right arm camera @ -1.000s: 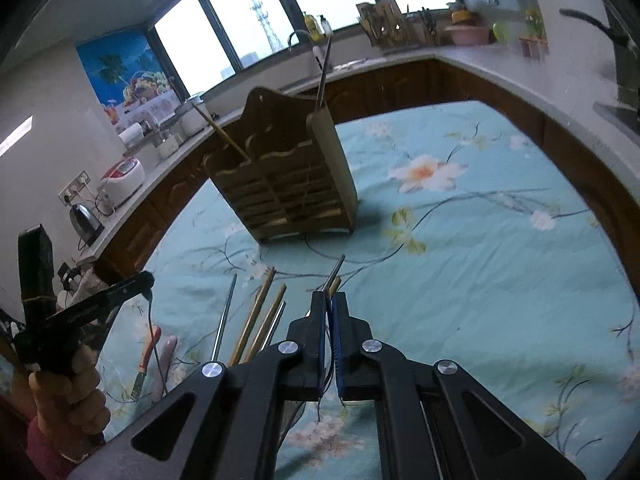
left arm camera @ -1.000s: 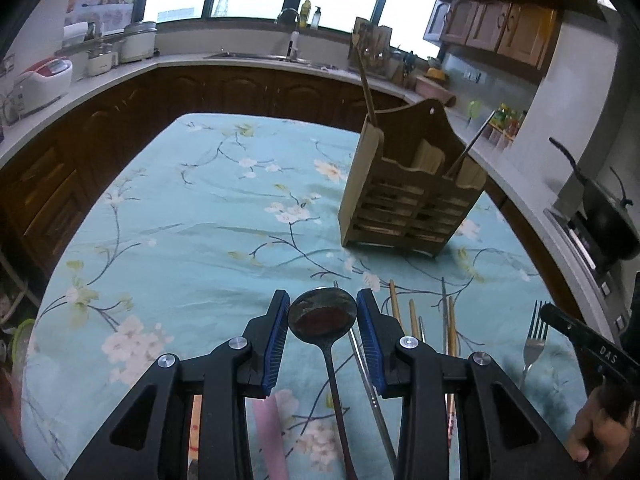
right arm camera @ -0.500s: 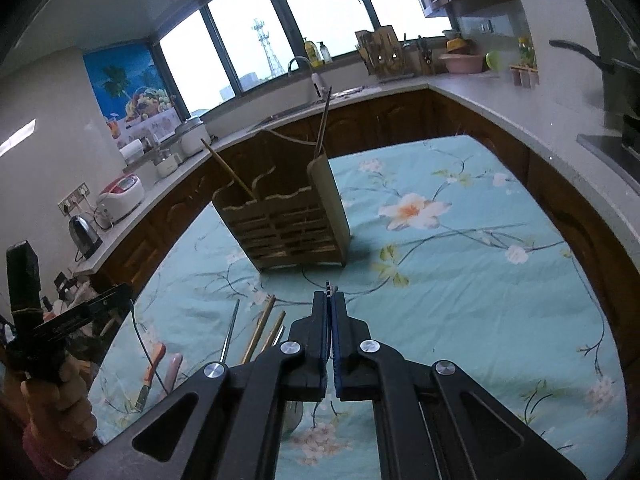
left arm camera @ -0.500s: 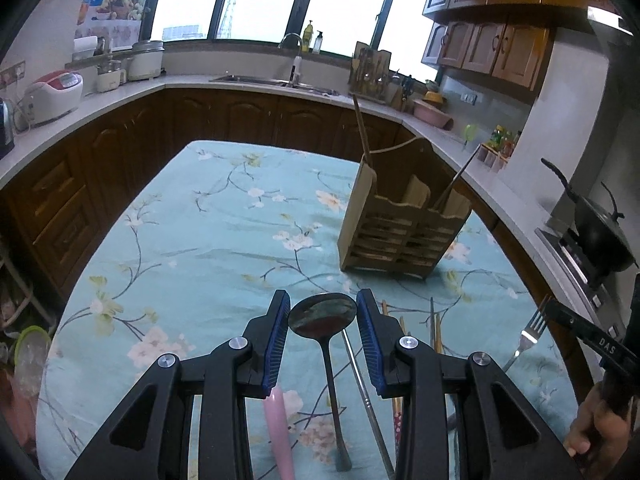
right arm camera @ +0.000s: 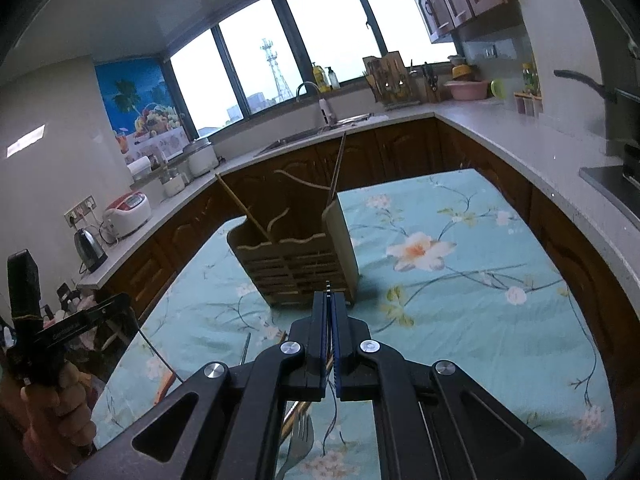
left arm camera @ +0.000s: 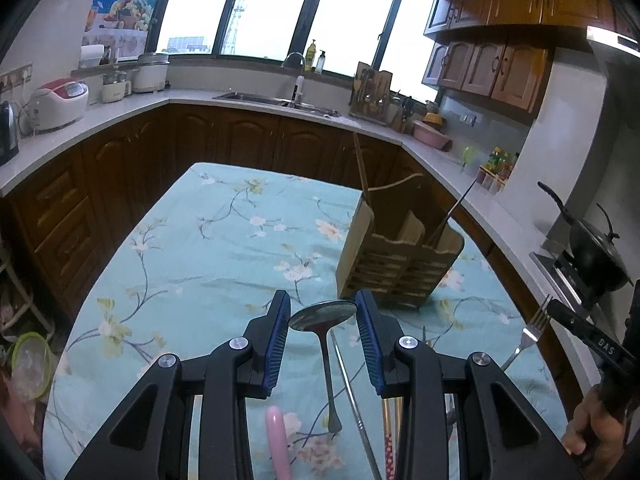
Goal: Organize utensils
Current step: 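Lift the spoon and fork and carry them over the wooden holder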
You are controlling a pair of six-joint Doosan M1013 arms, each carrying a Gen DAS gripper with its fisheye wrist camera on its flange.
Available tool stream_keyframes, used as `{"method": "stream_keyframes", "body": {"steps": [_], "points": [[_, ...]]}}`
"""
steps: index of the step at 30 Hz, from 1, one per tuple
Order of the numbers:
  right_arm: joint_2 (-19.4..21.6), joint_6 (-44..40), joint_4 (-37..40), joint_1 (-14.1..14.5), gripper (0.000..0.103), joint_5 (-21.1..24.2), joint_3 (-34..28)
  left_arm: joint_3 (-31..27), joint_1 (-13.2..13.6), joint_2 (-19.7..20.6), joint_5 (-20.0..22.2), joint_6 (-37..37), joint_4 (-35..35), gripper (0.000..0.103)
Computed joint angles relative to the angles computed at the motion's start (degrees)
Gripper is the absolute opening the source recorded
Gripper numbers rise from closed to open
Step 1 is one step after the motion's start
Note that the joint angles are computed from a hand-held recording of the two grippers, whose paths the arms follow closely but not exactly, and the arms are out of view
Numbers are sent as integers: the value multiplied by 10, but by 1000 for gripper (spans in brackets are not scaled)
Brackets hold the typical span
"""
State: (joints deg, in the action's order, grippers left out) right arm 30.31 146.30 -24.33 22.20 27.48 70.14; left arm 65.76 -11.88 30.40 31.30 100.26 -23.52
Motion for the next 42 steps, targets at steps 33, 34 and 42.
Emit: {"method": "stream_keyframes", "body": {"steps": [33,34,42], "points": [[80,114,-241,-23,2,23,-171,-174,-7,100,-79,59,-106,32],[86,109,-246,-22,2,29,-180,-177,-6,104,-79,63,-115,32],[122,54,-255,-18,2,59,-228,-229,-16,152,-82,9,-63,32]]}}
